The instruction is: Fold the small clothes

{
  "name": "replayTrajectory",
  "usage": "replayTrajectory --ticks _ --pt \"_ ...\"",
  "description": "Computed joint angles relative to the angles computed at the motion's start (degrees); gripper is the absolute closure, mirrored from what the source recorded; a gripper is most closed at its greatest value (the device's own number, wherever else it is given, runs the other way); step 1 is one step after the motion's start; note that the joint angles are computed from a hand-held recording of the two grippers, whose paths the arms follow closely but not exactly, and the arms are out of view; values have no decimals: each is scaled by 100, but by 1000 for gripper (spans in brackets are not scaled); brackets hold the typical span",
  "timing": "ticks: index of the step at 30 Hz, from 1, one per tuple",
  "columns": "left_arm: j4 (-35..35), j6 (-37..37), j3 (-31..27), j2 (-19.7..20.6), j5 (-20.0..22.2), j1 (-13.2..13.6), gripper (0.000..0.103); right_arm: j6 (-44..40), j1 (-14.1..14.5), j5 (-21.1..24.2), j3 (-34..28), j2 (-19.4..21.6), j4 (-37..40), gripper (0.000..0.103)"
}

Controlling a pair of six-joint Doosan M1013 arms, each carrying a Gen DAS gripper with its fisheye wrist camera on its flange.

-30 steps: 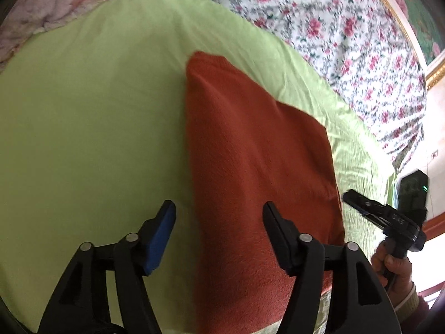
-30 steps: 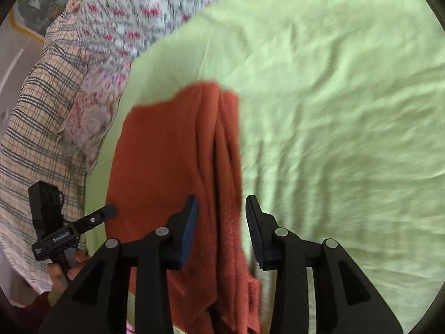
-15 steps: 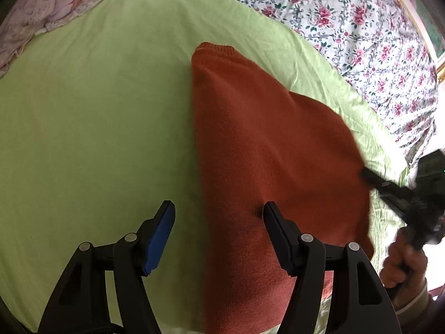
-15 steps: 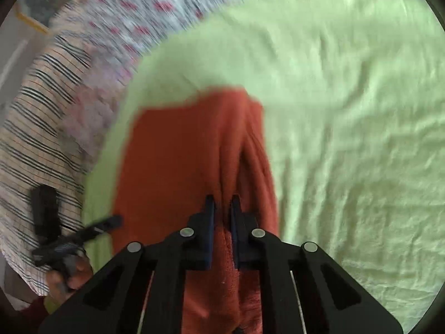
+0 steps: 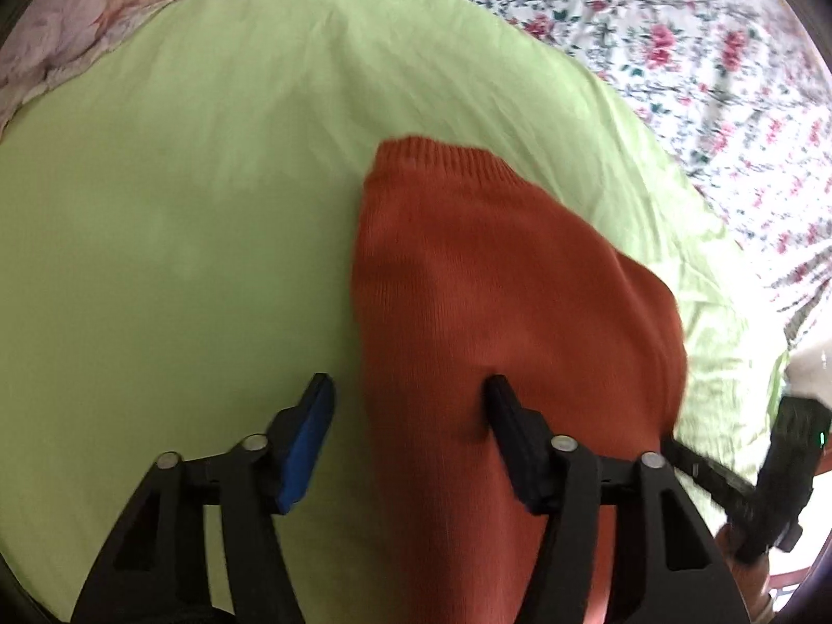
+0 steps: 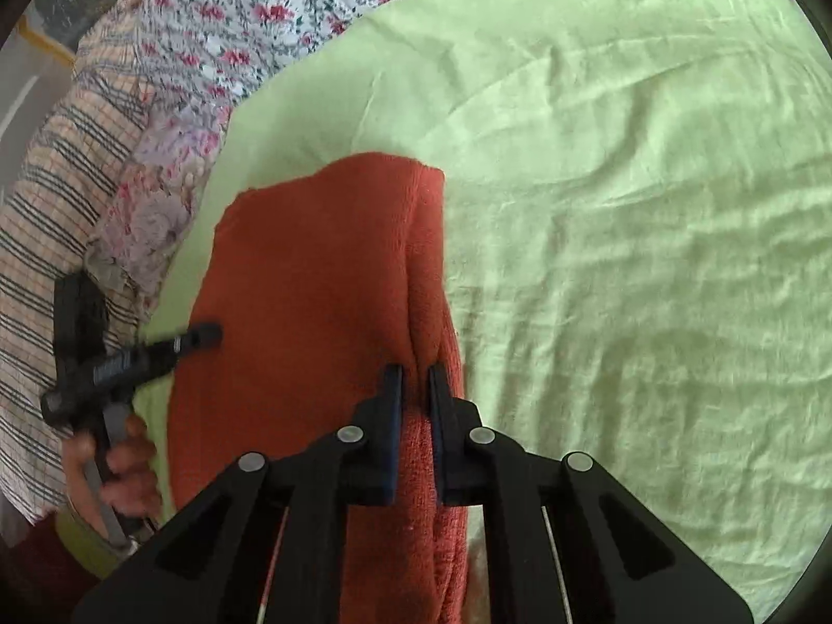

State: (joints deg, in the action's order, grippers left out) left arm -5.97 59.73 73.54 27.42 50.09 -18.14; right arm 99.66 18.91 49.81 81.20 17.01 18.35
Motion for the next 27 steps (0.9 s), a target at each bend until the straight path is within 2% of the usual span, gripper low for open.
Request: replayTrajectory --ticks 4,6,15,17,19,21,26,27 --pt "416 -189 -296 119 367 -62 44 24 -26 161 -95 90 7 92" --pt "506 -178 -212 15 349 -100 44 25 -33 193 -106 52 59 89" --pt "279 200 1093 -999 -63 -337 40 -57 -120 242 357 -500 303 87" --pt "88 237 1385 -1202 -164 -371 38 -66 -105 297 518 -637 339 85" --pt "-91 241 1603 -1342 -206 -396 35 -32 -60 322 626 -726 335 75" --pt "-177 175 1791 -1443 -217 -434 34 40 8 299 752 -819 284 73" --pt "-386 151 1988 -1500 -272 -462 34 245 217 453 800 -798 -104 76" --pt "-341 125 1995 -1504 -277 -486 35 277 250 506 790 -793 -215 92"
